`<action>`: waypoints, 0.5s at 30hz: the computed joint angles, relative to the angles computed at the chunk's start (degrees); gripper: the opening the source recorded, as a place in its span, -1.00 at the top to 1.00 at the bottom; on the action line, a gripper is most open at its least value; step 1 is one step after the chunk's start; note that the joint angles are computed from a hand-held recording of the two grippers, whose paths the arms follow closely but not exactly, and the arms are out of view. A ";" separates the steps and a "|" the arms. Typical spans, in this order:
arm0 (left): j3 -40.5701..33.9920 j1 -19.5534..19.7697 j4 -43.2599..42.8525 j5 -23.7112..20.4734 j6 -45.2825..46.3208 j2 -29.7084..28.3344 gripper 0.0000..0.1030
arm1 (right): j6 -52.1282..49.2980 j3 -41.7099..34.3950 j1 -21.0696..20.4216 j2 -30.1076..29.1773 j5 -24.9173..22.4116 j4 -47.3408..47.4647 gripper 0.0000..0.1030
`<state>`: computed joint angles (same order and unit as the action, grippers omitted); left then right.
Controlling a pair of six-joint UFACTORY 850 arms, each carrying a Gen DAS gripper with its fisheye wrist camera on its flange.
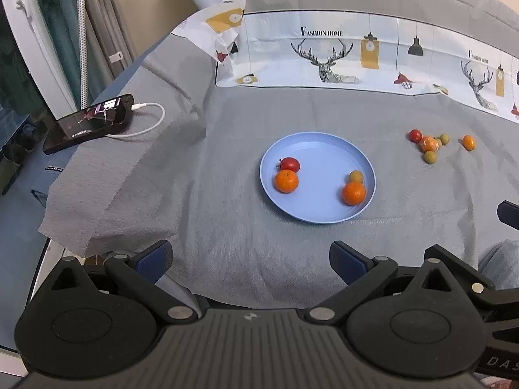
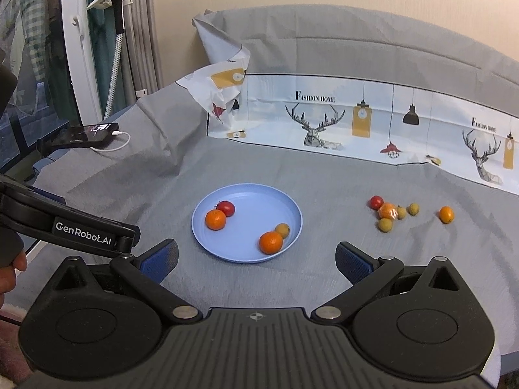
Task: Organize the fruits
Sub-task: 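Lift both tools away from the blue plate, then grasp a mandarin with the left tool while the right tool grasps another mandarin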
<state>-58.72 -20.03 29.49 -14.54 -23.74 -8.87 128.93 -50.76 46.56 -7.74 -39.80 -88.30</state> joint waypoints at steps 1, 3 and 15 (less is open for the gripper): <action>-0.24 -0.09 0.04 -0.26 0.04 -0.32 -0.99 | -0.12 -0.19 -0.26 -0.16 0.36 0.14 -0.99; -0.78 -0.26 0.03 -0.71 0.21 -0.96 -0.99 | 0.20 -0.05 -0.67 -0.25 1.02 0.10 -0.99; -6.86 -1.65 -5.96 -6.41 5.95 -6.96 -0.99 | 7.30 2.38 -4.09 -0.60 2.86 0.50 -0.98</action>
